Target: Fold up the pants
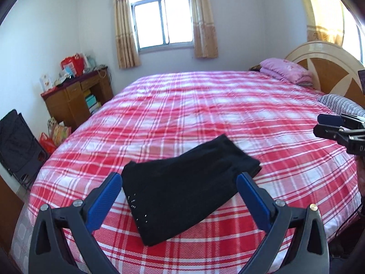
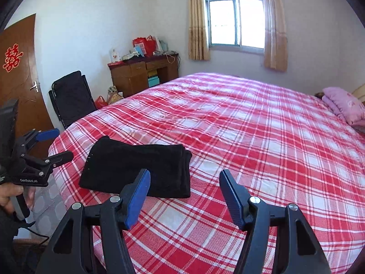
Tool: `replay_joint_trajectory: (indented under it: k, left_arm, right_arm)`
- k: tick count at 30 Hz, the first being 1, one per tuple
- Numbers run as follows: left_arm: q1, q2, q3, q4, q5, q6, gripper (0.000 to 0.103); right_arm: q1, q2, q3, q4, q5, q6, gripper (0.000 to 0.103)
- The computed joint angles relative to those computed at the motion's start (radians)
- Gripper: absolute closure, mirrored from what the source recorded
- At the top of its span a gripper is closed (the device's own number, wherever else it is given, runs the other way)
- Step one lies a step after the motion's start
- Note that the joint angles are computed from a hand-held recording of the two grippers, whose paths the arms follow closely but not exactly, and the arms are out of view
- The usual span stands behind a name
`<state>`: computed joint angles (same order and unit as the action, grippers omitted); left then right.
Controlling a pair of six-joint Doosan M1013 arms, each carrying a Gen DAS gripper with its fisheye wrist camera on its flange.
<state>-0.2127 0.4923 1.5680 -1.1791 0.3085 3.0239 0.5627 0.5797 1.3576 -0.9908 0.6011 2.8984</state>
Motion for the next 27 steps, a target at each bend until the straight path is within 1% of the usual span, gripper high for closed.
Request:
replay_joint_trajectory:
  k: [3,4,7,10,13,27]
  left_arm:
    - [-0.002,-0.013,0.016,-0.119,-0.016,0.129,0.0]
    - [-0.002,-0.014,0.017,-0.137,-0.016,0.148,0.0]
    - [-0.001,-0.026,0.029,-0.241,-0.019,0.24,0.0]
    - [0.002,-0.033,0.039,-0.335,-0.02,0.322,0.0]
    - [0.004,-0.035,0.04,-0.36,-0.02,0.341,0.0]
    - [0.0,-0.036,0.043,-0.35,-0.031,0.334,0.0]
  right_arm:
    - [0.023,-0.006,0.0,-0.056,0.03,0.015,0.035]
    - [0.027,-0.007,0.0,-0.073,0.037,0.02,0.035]
    - [0.04,-0.009,-0.001,-0.13,0.062,0.051,0.034]
    - [0.045,-0.015,0.005,-0.156,0.066,0.071,0.034]
    - [0.044,-0.019,0.009,-0.167,0.065,0.088,0.033]
    - [0.049,-0.033,0.025,-0.217,0.075,0.144,0.033]
